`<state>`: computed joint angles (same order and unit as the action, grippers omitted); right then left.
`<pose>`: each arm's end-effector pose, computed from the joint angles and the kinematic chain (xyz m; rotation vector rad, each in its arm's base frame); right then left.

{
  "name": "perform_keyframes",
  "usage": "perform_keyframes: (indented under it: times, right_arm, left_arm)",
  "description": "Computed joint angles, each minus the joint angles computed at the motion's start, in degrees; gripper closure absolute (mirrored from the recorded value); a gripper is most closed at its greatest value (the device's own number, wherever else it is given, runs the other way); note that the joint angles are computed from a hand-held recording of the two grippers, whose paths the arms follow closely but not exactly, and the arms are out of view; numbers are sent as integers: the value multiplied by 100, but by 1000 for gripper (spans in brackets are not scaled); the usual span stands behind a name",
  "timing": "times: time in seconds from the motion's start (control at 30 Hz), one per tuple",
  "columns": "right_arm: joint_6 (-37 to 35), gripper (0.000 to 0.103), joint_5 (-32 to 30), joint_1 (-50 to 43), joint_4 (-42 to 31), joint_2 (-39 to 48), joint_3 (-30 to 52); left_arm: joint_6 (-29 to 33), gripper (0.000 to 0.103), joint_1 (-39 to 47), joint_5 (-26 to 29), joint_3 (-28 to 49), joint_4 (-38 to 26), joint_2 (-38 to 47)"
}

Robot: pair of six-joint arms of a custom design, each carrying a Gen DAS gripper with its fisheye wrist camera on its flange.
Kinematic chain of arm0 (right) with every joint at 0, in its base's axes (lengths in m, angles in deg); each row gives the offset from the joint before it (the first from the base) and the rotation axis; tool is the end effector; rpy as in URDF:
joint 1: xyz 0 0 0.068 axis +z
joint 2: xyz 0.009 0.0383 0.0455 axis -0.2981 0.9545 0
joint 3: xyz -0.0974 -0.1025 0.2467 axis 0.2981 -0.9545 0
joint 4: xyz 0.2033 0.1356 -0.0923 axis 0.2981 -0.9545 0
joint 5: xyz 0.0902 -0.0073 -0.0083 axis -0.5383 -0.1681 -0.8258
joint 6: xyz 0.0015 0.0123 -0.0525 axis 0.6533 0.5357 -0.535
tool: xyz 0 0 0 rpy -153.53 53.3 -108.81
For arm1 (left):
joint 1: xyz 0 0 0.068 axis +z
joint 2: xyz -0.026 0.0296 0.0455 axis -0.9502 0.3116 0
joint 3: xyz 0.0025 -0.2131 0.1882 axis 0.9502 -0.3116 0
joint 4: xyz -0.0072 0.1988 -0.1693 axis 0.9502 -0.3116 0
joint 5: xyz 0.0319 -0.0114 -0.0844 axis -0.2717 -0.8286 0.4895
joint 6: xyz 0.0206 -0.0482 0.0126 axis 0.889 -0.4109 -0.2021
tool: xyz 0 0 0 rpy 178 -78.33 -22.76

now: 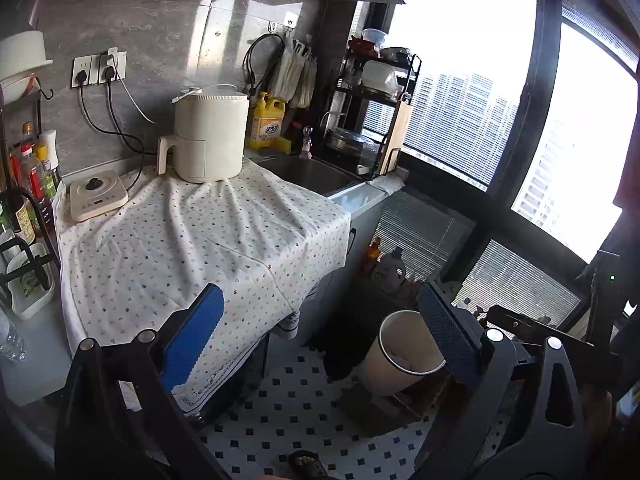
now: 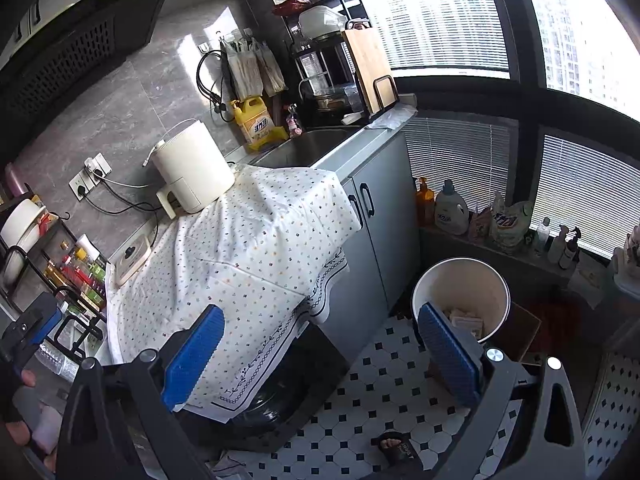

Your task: Collect trash

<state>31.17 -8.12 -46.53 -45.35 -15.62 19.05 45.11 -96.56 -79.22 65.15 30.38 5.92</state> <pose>0.1430 -0.0615 0.3004 0.3673 2.2417 0.2862 0.1597 -0.0716 0.3410 0.1450 2.1055 -0.3743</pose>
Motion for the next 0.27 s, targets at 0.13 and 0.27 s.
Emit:
perform_keyframes:
  times: [0.13,0.27]
  right_arm:
    - [-22,8,33,50,57,55,-43]
    - [134,8,128,238,138,45,-33]
  left_arm:
    - [-102,6,-73,-77,-57,-3,-28]
    - [-86,6,-15,-116,-44,-49,-67]
